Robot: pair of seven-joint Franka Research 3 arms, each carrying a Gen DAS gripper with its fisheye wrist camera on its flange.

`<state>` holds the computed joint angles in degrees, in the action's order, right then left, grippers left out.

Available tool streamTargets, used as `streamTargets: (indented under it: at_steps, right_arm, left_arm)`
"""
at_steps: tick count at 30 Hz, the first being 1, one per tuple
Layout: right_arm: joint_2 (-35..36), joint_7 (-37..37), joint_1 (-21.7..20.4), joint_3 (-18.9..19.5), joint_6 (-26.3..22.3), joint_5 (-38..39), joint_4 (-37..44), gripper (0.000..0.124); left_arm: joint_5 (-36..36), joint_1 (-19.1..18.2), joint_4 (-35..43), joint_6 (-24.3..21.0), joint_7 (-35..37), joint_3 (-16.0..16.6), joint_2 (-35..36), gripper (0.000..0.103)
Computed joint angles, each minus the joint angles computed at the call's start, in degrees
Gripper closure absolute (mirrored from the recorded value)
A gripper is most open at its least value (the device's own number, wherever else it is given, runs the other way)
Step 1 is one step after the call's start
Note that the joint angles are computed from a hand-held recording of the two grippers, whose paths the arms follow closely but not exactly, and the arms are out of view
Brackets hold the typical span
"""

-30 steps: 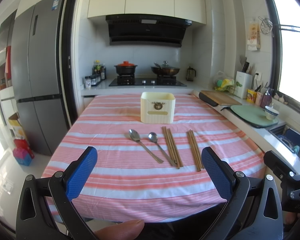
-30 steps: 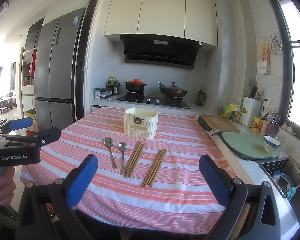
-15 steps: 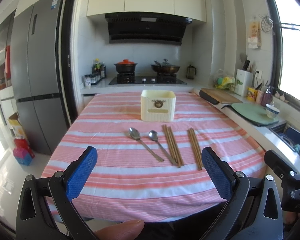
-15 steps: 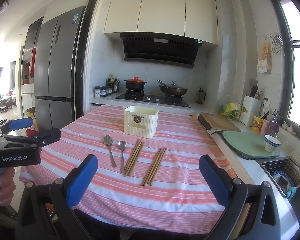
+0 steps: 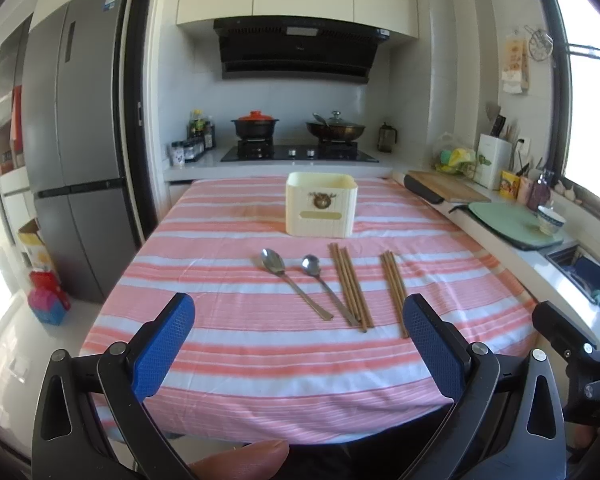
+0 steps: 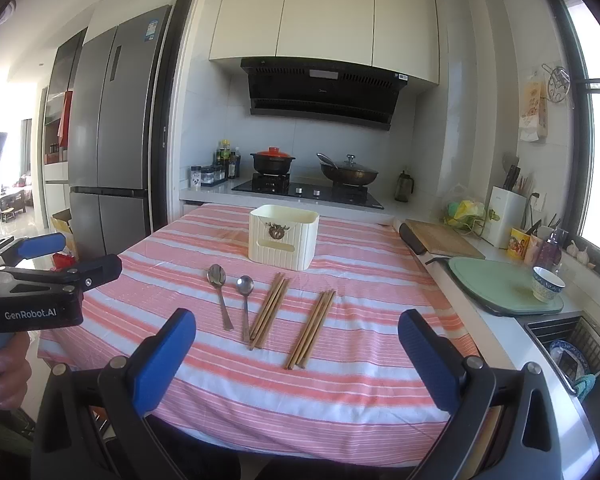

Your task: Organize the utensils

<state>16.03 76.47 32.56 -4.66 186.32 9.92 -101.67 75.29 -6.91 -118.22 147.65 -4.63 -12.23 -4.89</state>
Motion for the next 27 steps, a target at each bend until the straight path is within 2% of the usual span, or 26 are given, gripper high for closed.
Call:
streamTargets:
  at_steps: [11,15,21,27]
  right_arm:
    - [3.04,1.97,-1.98,1.05,-4.86,-2.22,5.42,0.021]
    - [5.58,4.80,-1.86,-0.48,-7.25,-3.28,9.01,0.021]
    - [10.72,10.50,-1.83,-3.10,-12.46,-7.37,16.24,0.021]
    - [15.54,12.93,-4.55,-1.11,-18.33,-9.23,23.02,0.021]
  left_arm:
    - [-3.83,-0.04,3.07,-0.35,4.45,1.19,3.59,0.000]
    - [-6.73,0.18,4.32,-0.65,6.00,2.32,5.49,0.000]
    - [-16.19,0.87,7.74,0.71,13.01,4.28,10.78,0.000]
    - [-24.25,0.70,17.31,0.93,20.18,6.85,20.14,0.000]
